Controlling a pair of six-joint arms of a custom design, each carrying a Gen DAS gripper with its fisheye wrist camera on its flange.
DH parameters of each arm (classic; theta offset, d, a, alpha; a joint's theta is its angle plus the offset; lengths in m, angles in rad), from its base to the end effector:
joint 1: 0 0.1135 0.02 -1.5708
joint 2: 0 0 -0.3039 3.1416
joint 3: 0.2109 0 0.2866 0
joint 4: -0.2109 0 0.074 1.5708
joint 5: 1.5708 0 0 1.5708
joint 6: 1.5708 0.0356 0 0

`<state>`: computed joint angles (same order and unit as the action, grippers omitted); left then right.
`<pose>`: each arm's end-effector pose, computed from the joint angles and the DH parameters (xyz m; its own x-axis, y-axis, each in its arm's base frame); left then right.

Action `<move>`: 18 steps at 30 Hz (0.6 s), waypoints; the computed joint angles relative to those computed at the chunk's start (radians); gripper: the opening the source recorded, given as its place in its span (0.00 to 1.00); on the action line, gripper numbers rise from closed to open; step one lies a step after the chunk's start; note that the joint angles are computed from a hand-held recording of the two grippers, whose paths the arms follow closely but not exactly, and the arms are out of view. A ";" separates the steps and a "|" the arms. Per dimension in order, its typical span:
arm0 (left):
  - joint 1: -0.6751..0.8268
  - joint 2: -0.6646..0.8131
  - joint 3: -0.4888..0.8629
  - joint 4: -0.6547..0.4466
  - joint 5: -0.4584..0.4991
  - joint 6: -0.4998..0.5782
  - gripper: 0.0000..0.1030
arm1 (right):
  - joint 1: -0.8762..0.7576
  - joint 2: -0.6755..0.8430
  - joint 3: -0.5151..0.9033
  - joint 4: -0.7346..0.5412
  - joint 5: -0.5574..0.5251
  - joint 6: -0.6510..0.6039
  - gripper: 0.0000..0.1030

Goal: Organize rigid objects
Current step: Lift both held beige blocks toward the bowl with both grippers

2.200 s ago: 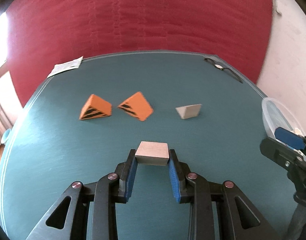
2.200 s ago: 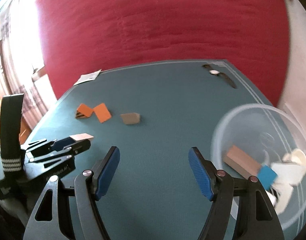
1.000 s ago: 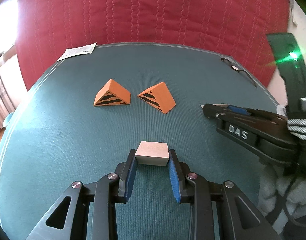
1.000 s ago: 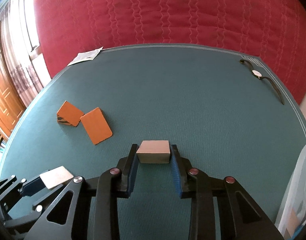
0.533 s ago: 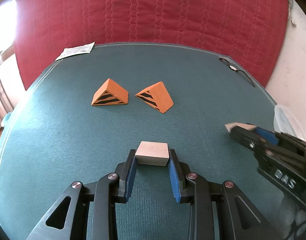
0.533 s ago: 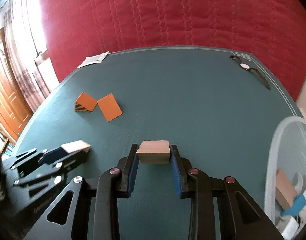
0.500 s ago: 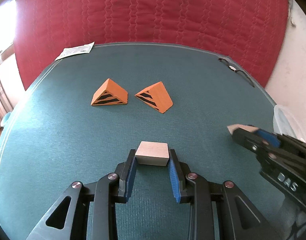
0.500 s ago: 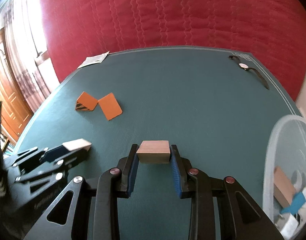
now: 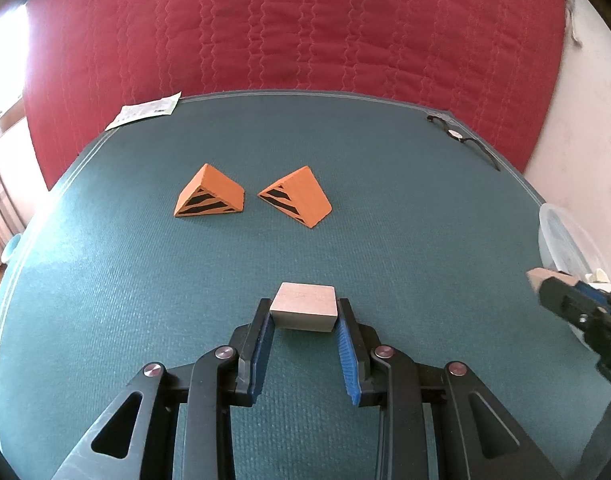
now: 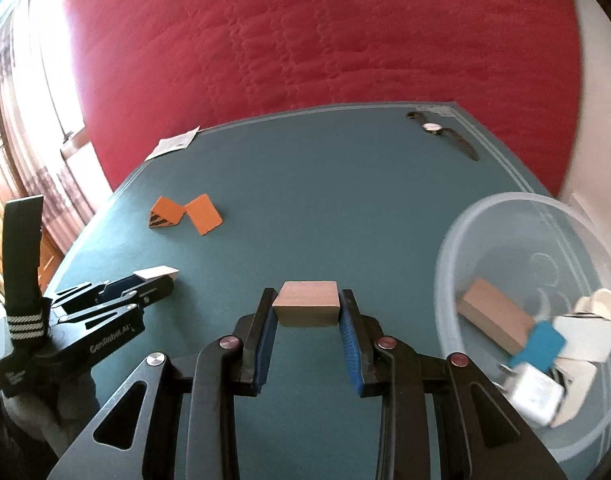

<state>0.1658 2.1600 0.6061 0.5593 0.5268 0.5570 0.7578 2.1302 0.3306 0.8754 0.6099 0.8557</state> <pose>0.3094 0.0336 -0.0009 -0.6346 0.3571 -0.6854 0.5455 0.8352 -0.0698 0.1871 0.1490 0.0022 -0.6162 0.2689 -0.7402 0.2327 0.9601 0.1551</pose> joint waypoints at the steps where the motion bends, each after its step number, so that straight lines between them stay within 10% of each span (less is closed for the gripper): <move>1: 0.000 -0.002 -0.003 0.004 0.000 0.000 0.31 | 0.003 -0.004 -0.010 0.003 0.007 0.004 0.31; 18: -0.040 -0.040 -0.069 0.039 -0.015 0.025 0.31 | -0.059 0.014 -0.239 0.188 0.109 0.131 0.31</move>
<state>0.1257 2.1198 0.5367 0.5982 0.5118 0.5819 0.6988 2.1437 0.0911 1.0637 0.7191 0.9870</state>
